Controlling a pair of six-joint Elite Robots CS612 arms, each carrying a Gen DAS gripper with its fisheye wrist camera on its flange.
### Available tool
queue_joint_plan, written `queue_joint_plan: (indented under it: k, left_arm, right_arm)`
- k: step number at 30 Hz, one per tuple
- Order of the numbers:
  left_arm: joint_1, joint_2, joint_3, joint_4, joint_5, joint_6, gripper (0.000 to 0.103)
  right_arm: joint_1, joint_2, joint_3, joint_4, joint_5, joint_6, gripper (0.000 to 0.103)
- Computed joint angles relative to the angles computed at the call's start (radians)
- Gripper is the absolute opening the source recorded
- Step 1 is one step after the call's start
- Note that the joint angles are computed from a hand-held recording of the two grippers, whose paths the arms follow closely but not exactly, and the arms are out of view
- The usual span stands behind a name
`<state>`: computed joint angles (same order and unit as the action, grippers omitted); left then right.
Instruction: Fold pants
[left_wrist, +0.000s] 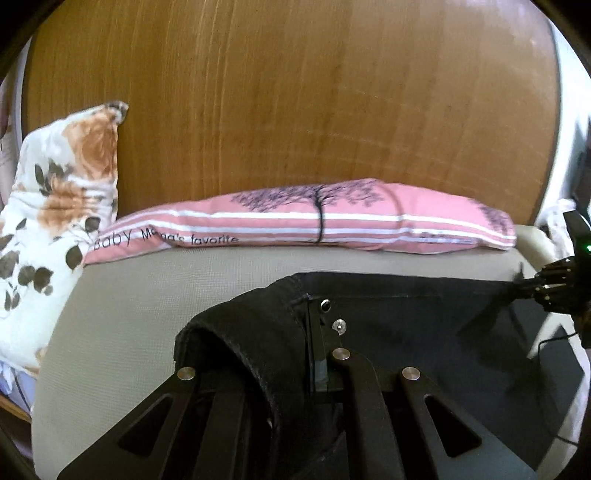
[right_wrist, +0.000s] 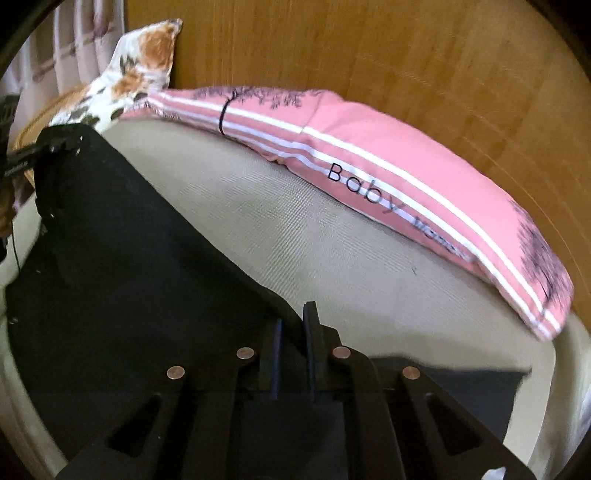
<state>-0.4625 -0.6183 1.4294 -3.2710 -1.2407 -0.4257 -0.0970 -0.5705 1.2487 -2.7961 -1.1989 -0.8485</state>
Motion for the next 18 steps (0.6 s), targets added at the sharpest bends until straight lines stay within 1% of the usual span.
queue_joint_plan:
  k: [4,6,8,9,12,16,17,18]
  left_arm:
    - [-0.024,-0.053,0.100,-0.076,-0.025,0.028,0.006]
    - [-0.036,-0.080,0.159,-0.107,-0.051,0.032,0.006]
    - [-0.050,-0.103,0.210,-0.114,-0.075,0.046,0.006]
    - [-0.059,-0.115,0.241,-0.114,-0.088,0.049,0.006]
    - [-0.077,-0.131,0.293,-0.082,-0.120,0.044,0.006]
    - [-0.097,-0.139,0.341,0.022,-0.156,0.037,0.008]
    - [-0.100,-0.140,0.345,0.044,-0.153,0.035,0.012]
    - [-0.100,-0.143,0.350,0.075,-0.163,0.018,0.013]
  right_arm:
    - [-0.023,-0.075,0.155,-0.087,0.010,0.030,0.008]
    - [-0.037,-0.107,0.233,-0.123,0.012,0.032,0.008]
    - [-0.046,-0.126,0.289,-0.139,0.008,0.039,0.008]
    - [-0.051,-0.133,0.311,-0.129,0.003,0.041,0.008]
    - [-0.063,-0.140,0.356,-0.109,-0.017,0.050,0.008]
    - [-0.063,-0.122,0.393,-0.124,-0.083,0.023,0.007]
    - [-0.063,-0.116,0.392,-0.120,-0.088,0.028,0.008]
    - [-0.062,-0.111,0.391,-0.118,-0.093,0.030,0.008]
